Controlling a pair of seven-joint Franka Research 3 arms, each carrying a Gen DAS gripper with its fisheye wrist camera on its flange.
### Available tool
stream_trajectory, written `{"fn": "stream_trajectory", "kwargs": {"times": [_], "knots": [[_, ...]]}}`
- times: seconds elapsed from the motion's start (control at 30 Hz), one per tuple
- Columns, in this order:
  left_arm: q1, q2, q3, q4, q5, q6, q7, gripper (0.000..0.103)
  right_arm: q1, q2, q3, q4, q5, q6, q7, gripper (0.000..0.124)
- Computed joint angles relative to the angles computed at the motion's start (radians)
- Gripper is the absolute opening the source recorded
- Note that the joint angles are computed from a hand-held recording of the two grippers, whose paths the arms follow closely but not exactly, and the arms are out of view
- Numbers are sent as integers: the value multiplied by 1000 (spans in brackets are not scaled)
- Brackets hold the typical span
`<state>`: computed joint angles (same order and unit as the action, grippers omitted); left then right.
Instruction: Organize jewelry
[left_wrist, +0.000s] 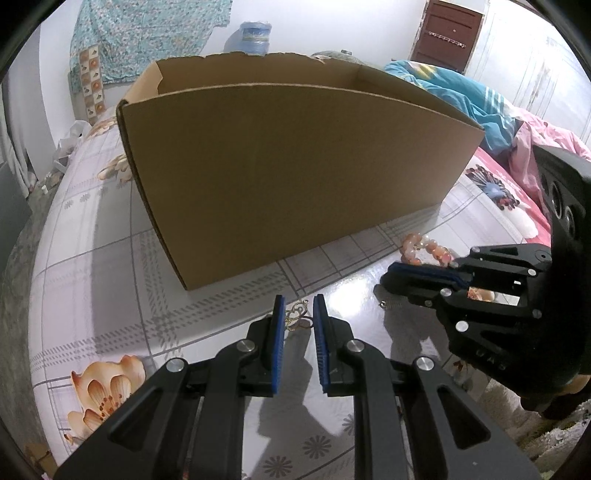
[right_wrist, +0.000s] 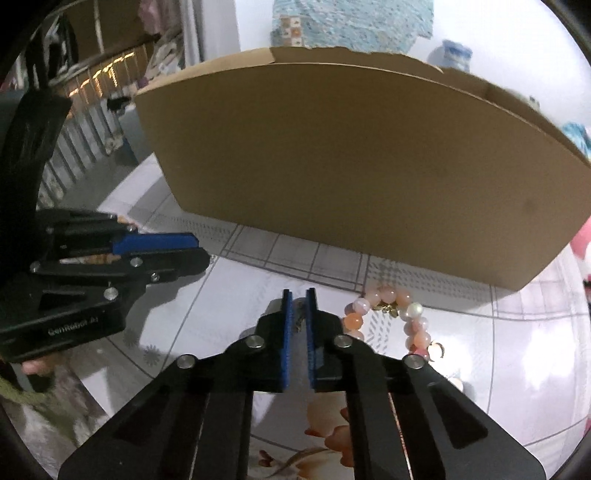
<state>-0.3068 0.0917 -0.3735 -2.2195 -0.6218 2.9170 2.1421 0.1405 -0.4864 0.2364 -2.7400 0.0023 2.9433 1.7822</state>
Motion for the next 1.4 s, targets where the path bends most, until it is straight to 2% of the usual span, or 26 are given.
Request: {"fn": "stream_trajectory", "kwargs": {"times": [0.1,0.27,0.37,0.4,0.53,0.6,0.7,0.77,0.9,0.97,1.03,1.1,1.23,1.4], "knots": [[2,-1,-3,-2,-13,4,10,14,40,-4,-45,-8,45,9,-13,0],[4,-7,-7,-7,-54,13,44,15,184,-40,-209,-37,226,34,-114,0],[2,-11,-7,-10,-78,19,63,14,242,-78,-277,-57,325,47,-173,0],[1,-14,-6,-13,-89,20,70,14,249,-90,-275,-63,350,52,-177,0],[-5,-41,-8,-21,-190,21,159,14,317,-143,-344,-79,458,83,-251,0],[-20,-65,0,-25,-264,28,225,15,310,-169,-336,-88,481,96,-270,0],[-57,-117,29,-20,-384,13,334,15,321,-210,-360,-80,506,115,-315,0],[-91,-156,59,-5,-523,-9,473,15,317,-230,-362,-65,513,126,-337,0],[-128,-190,108,39,-627,-79,577,15,355,-240,-402,-26,530,154,-394,0],[-126,-174,117,83,-599,-114,563,15,336,-249,-403,-13,523,150,-422,0],[-119,-131,110,142,-529,-111,504,15,323,-230,-421,24,516,131,-454,0],[-103,-78,102,207,-435,-135,419,15,351,-194,-470,67,534,120,-498,0],[-70,69,85,371,-200,-235,186,15,385,-89,-563,171,588,39,-581,0],[-61,240,79,567,13,-373,-44,15,281,44,-525,268,587,-68,-591,0]]}}
